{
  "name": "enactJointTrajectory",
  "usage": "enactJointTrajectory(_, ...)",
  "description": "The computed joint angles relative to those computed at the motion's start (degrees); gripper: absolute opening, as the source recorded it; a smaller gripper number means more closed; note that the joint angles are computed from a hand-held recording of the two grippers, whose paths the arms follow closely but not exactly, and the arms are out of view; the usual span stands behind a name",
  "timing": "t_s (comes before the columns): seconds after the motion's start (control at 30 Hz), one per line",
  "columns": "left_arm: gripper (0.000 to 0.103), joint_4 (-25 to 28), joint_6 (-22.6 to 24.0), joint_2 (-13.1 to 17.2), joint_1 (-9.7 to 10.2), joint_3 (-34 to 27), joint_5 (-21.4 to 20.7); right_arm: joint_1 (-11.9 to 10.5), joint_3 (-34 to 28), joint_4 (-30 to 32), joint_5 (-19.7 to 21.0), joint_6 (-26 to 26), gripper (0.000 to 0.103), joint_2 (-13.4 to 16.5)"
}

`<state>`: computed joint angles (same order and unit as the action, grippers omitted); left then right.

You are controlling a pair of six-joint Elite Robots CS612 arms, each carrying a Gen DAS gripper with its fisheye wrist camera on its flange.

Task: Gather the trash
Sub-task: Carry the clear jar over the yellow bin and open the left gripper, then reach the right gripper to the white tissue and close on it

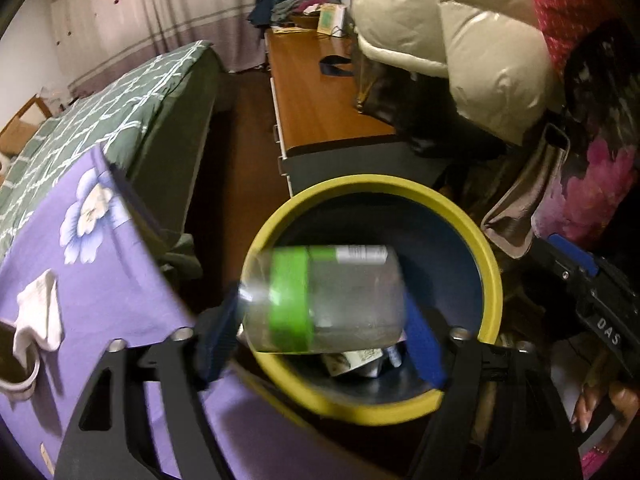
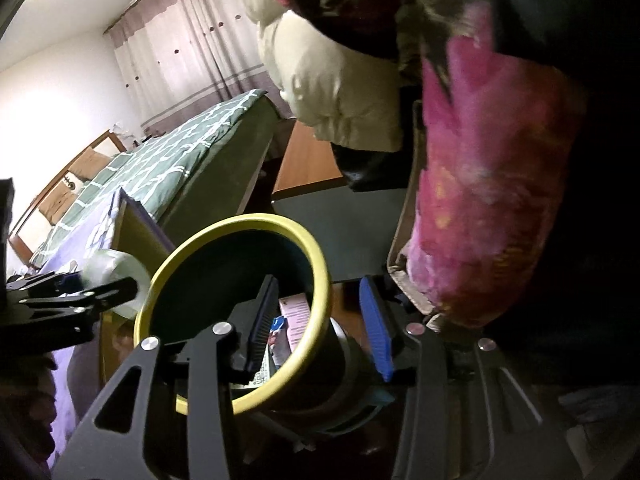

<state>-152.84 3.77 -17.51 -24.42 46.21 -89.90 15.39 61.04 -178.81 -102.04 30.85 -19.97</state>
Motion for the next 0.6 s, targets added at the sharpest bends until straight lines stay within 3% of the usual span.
enactJointTrajectory(0.07, 0.093, -1.8, 0.3, -0.3, -0.22, 0.8, 0.9, 0.1, -0.1, 0.0, -0.4, -0.1, 0.043, 0.0)
enactJointTrajectory(0.33, 0.095, -12.8, -4.1, -5.9, 2.04, 11.7, 0.8, 0.9, -2.9, 1.9, 2.0, -2.2, 0.044, 1.2)
enactJointTrajectory(0.6, 0.096, -23.7, -11.1, -11.4, 6.42, 24.1, 9.0, 3.0, -10.5, 6.1, 6.4, -7.8, 0.044, 3.9)
